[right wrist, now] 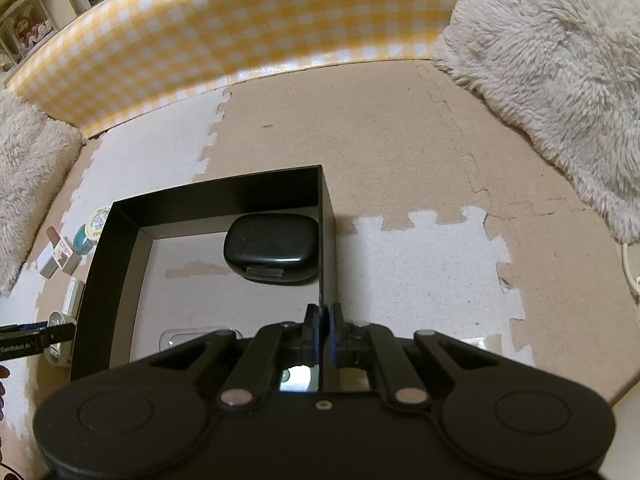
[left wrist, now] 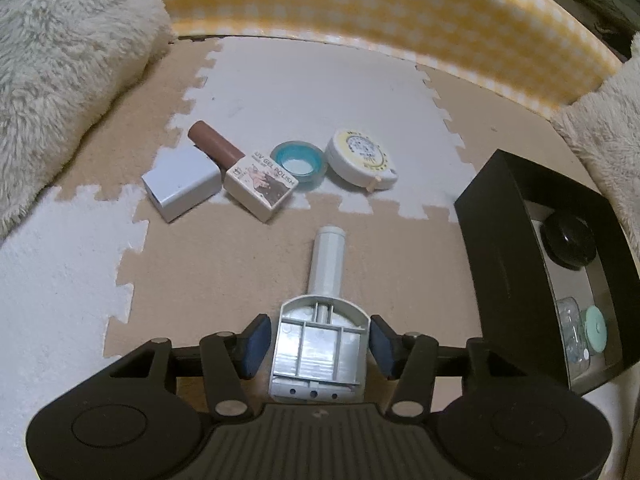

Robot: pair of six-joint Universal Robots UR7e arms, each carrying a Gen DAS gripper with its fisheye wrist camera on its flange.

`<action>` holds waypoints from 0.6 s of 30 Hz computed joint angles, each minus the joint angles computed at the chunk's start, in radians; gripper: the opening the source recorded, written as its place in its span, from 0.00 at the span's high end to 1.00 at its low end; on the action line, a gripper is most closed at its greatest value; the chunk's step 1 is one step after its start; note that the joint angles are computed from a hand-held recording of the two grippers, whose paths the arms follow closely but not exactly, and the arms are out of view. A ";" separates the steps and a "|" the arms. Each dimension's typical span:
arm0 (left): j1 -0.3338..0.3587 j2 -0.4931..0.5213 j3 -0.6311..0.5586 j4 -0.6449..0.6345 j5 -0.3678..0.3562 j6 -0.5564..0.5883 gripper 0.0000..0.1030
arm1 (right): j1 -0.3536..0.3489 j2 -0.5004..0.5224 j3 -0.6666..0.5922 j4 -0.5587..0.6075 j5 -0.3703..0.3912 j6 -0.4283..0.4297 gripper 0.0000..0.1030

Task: Organize rigid objects
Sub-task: 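Carry the white plastic holder into the black box and open left gripper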

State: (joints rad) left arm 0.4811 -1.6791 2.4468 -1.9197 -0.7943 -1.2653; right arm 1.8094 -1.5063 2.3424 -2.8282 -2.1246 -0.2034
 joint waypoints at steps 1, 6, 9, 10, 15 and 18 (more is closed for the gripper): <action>-0.003 -0.002 0.003 -0.005 0.001 0.005 0.52 | 0.000 0.000 0.000 0.000 0.000 0.000 0.95; -0.015 -0.018 0.010 -0.003 0.006 -0.038 0.52 | -0.002 -0.003 -0.001 0.004 0.004 0.001 0.95; -0.033 -0.038 0.014 -0.014 0.015 -0.059 0.53 | -0.002 -0.003 -0.001 0.004 0.004 0.001 0.95; -0.041 -0.042 0.013 -0.017 0.020 -0.065 0.53 | -0.002 -0.003 -0.001 0.004 0.003 0.001 0.95; -0.090 -0.053 0.019 -0.065 0.049 -0.089 0.54 | -0.003 -0.003 0.000 0.004 0.004 0.001 0.95; -0.112 -0.040 0.019 -0.117 0.050 -0.062 0.54 | -0.001 -0.002 0.000 0.003 0.002 0.001 0.95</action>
State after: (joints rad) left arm 0.3688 -1.7195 2.4660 -2.0371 -0.7443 -1.3274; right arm 1.8082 -1.5085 2.3422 -2.8250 -2.1229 -0.2021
